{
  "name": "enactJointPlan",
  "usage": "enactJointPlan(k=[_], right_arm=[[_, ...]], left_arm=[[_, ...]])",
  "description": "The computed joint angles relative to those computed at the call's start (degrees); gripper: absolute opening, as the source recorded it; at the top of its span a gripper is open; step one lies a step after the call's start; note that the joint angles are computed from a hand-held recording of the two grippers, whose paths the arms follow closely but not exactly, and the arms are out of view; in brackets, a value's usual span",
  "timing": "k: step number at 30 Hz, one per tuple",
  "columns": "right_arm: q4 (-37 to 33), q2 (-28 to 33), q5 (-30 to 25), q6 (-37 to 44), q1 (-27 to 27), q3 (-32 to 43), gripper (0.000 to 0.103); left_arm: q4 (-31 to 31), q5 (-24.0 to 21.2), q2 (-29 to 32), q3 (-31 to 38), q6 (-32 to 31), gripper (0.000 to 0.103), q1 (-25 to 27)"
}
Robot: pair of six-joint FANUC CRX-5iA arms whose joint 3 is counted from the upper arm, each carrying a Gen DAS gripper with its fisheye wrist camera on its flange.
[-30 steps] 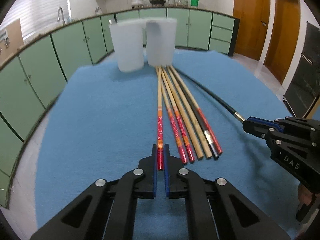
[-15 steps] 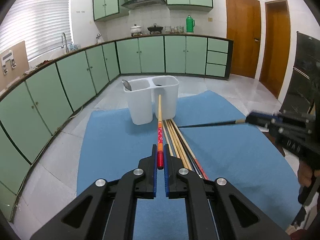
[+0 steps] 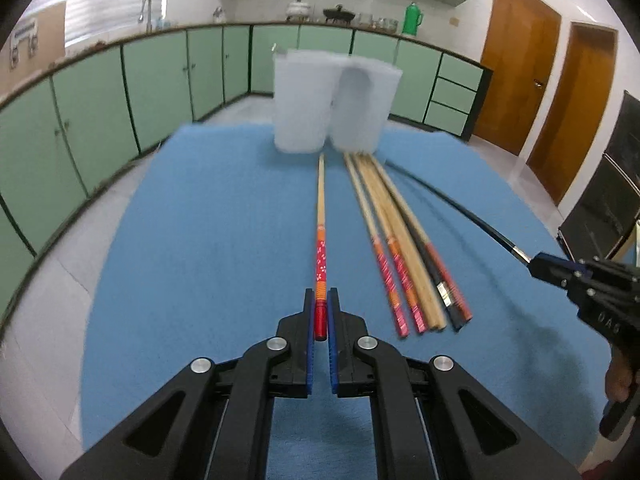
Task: Organize utensils
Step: 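Slide the held chopsticks out from the pile toward the tools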
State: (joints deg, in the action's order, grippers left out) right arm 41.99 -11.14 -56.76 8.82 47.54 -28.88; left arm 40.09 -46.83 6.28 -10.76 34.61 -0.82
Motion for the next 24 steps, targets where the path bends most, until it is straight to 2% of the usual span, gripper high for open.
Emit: enactJointPlan(k=[3,7,14,18,19,21,24], right_arm=[[-1.74,0.91,1.02,0.2,-0.32,-0.26,0.006],[-2.24,1.45,1.78,0.07,-0.66,-0.45,0.006],[-2.21,1.48,2.99,-0.27,-1.2,-0.92,0.006],[-2.43,1.11,3.38,-0.52,-1.57,-1.31,0.006],[-2.35,1.05,3.43,-0.66,-1.64,-1.39,0.006],[-2.28,0.95,3.46,-0.83,-1.73,-1.55,0.006],[-2.17,0.63,3.4,-1.26,-1.68,-1.86,0.006]], left_arm=[[-2.13,-1.11,1.3,0.61,2.01,0.007,0.31],[-1.94,-1.6,0.85,-0.37,1.81,0.019,0.83],[-3.85,-0.47,0.07,-0.61,2.26,0.021,0.45],[-5.69,1.04,-0.68,-1.08,2.76,0.019,-0.64],[-5.66,1.04,-0.73,-1.17,2.33,0.012,-0.75],[-5.87,1.05,-1.02,-1.45,1.78,0.006,-0.85],[-6.22,1.38,-1.35,-1.73,1.84,0.006,-1.02]])
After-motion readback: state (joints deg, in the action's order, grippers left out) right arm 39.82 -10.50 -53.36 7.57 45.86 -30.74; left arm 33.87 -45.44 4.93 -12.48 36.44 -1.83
